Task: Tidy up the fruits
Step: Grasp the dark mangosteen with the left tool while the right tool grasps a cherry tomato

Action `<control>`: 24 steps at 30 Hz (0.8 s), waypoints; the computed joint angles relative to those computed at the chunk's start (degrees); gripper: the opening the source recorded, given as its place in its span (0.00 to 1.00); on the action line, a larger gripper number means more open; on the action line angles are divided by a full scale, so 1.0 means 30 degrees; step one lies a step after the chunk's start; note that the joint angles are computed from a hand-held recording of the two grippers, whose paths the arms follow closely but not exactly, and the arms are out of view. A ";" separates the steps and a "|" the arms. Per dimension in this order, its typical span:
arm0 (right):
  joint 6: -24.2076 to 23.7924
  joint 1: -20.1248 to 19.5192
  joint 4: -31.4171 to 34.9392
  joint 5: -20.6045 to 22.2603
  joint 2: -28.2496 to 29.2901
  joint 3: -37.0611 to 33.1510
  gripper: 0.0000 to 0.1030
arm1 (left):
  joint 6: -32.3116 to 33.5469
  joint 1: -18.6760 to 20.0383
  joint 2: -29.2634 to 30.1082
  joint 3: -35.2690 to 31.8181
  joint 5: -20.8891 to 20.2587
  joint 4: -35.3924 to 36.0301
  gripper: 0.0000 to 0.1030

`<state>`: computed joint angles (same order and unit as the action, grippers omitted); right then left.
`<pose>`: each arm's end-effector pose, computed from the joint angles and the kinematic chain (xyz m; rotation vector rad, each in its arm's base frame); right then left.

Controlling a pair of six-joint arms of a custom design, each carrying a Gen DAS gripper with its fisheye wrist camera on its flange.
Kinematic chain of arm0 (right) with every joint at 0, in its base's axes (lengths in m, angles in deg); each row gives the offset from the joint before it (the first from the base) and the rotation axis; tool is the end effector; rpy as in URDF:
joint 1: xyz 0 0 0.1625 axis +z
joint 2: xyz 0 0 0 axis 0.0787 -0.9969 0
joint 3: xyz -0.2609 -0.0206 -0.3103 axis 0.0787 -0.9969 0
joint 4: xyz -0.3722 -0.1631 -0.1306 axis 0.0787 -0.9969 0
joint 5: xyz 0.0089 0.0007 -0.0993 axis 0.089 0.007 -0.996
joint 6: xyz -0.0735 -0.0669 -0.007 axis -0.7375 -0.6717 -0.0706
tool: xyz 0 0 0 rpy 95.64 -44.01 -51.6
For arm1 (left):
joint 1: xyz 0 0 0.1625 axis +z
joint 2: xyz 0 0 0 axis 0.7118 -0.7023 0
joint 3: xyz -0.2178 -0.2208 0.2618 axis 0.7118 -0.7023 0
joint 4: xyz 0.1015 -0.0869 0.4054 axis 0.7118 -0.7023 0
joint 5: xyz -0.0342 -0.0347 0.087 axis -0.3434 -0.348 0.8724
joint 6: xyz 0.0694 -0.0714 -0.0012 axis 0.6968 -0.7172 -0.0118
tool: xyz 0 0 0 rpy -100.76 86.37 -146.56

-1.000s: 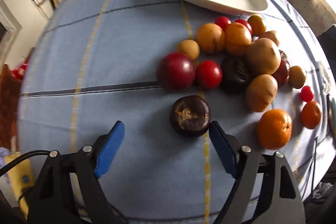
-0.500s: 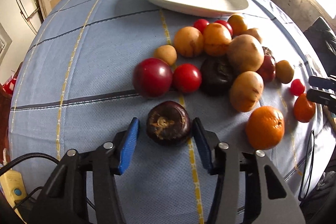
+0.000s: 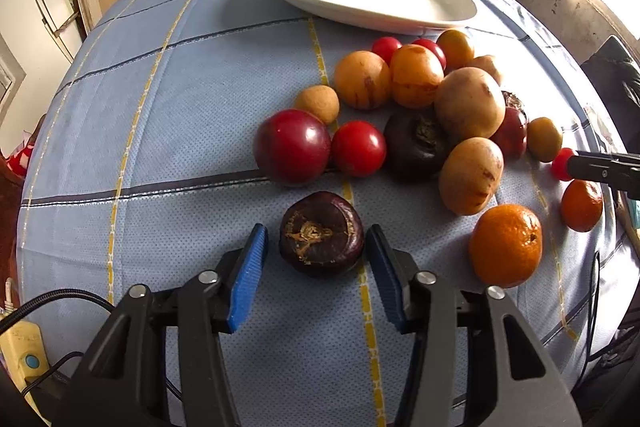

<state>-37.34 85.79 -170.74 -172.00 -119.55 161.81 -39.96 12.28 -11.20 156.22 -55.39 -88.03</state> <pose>0.0864 -0.4676 0.1709 -0.2762 -2.5328 0.7839 -0.1613 -0.6061 0.0762 1.0538 2.3431 -0.1840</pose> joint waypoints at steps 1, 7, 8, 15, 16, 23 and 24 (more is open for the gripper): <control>0.0172 -0.0158 0.0034 0.0318 -0.0129 0.0068 0.29 | -0.0041 0.0074 -0.0012 -0.0105 -0.0166 0.0086 0.38; 0.0019 0.0011 0.0444 -0.0123 0.0085 -0.0257 0.28 | -0.0677 0.0557 -0.0115 -0.0592 -0.1293 0.0507 0.38; -0.0050 0.0054 0.0508 -0.0254 0.0125 -0.0301 0.28 | -0.0747 0.0581 -0.0103 -0.0651 -0.1359 0.0520 0.38; -0.0618 0.0804 -0.0475 -0.1269 0.0048 -0.0212 0.28 | -0.0458 0.0304 -0.0513 -0.0712 -0.1335 -0.0525 0.38; -0.0721 0.0903 -0.0702 -0.1360 -0.0149 -0.0205 0.28 | -0.0312 0.0214 -0.0547 -0.0813 -0.1311 -0.0662 0.38; -0.2949 0.1615 -0.0916 -0.1473 -0.0029 -0.3096 0.28 | 0.0444 -0.0452 0.1333 -0.4366 -0.1744 -0.0091 0.38; -0.3400 0.1634 -0.0813 -0.1422 0.0326 -0.3863 0.28 | 0.0462 -0.0602 0.1962 -0.5257 -0.1837 0.0016 0.38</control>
<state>-47.54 90.70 -173.17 -176.27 -118.58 150.22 -38.57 10.48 -5.32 140.44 -60.90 -87.98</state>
